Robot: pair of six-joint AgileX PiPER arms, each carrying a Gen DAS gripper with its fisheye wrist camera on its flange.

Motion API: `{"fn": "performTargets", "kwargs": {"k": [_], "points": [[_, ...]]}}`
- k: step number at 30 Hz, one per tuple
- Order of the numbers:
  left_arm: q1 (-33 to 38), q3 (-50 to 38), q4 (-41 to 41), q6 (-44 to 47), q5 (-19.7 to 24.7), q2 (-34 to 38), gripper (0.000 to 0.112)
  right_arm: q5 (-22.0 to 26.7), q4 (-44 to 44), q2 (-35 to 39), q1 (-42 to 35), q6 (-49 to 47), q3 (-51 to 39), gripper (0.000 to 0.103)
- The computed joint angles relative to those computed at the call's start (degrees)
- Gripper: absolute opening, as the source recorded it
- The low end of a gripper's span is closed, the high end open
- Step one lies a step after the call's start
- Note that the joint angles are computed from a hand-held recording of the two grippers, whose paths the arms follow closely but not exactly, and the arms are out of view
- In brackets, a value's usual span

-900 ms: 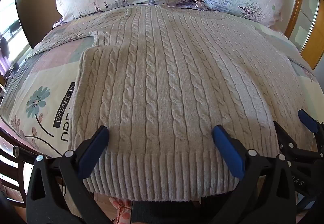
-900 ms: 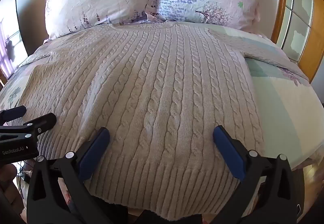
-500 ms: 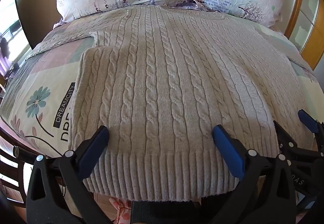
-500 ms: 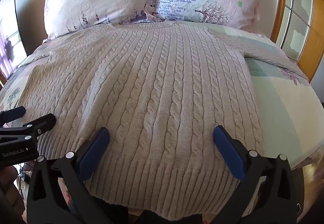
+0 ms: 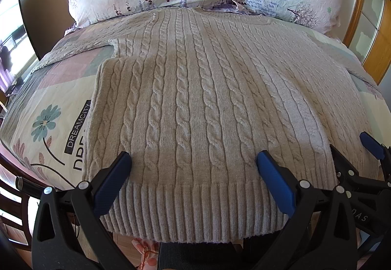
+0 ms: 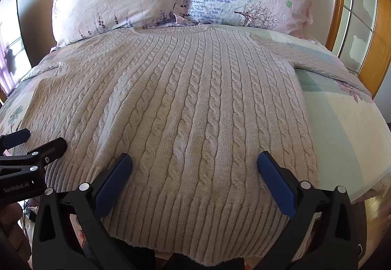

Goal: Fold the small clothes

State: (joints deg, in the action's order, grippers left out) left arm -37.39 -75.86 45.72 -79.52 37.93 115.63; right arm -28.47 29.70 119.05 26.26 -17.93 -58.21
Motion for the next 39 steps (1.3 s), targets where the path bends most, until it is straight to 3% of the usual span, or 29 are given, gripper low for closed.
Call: {"fn": "performTargets", "kwargs": {"k": [39], "points": [[-0.03,0.05,0.77,-0.64,-0.03,0.01,0.101,0.22,0.38,-0.17,0.04,-0.39,0.07,0.102]]}}
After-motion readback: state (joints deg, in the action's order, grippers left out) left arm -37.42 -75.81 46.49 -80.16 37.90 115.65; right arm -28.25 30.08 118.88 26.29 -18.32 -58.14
